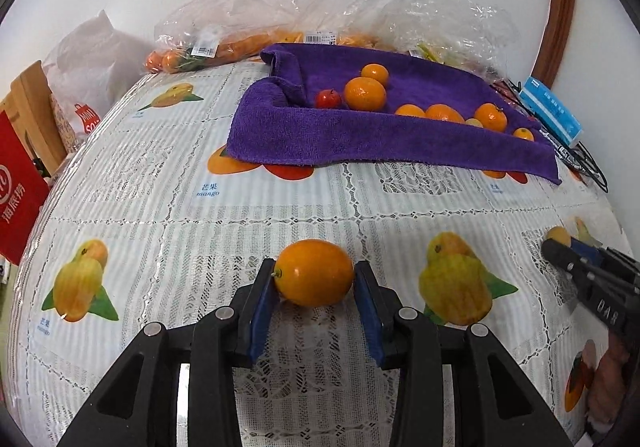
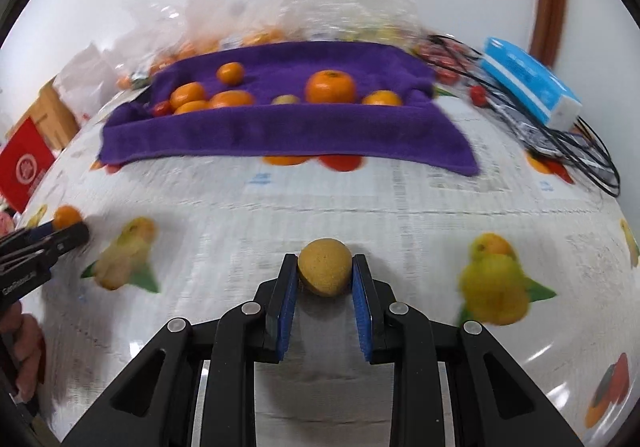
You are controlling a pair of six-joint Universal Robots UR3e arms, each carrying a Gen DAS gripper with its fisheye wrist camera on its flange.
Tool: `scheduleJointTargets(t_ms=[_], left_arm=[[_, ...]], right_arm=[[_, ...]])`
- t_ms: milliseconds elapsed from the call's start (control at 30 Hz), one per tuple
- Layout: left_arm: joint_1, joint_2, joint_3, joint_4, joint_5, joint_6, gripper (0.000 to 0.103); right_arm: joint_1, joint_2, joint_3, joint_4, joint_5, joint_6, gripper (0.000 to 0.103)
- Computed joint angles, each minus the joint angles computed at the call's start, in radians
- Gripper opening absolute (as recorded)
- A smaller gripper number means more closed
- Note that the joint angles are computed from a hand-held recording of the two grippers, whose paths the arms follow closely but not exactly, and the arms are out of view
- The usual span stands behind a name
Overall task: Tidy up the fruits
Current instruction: 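Carry the yellow fruit with the right tool while the left tool carries its orange to the towel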
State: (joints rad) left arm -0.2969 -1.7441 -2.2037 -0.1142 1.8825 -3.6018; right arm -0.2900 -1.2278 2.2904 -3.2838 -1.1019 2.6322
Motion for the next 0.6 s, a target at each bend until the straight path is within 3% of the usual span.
scheduleJointTargets(t_ms=[333,600], left_arm=[[0.045,0.025,-0.06,0.076,-0.069,0.007,0.037],[0.07,0.038,-0.096,0.123,-0.109,0.006,0.036]], right_arm=[[0.145,-0.006,0.044,-0.08,-0.071,0.031,0.026],[0.027,-0.037,0.028,0.056,0.088,0.06,0.027]])
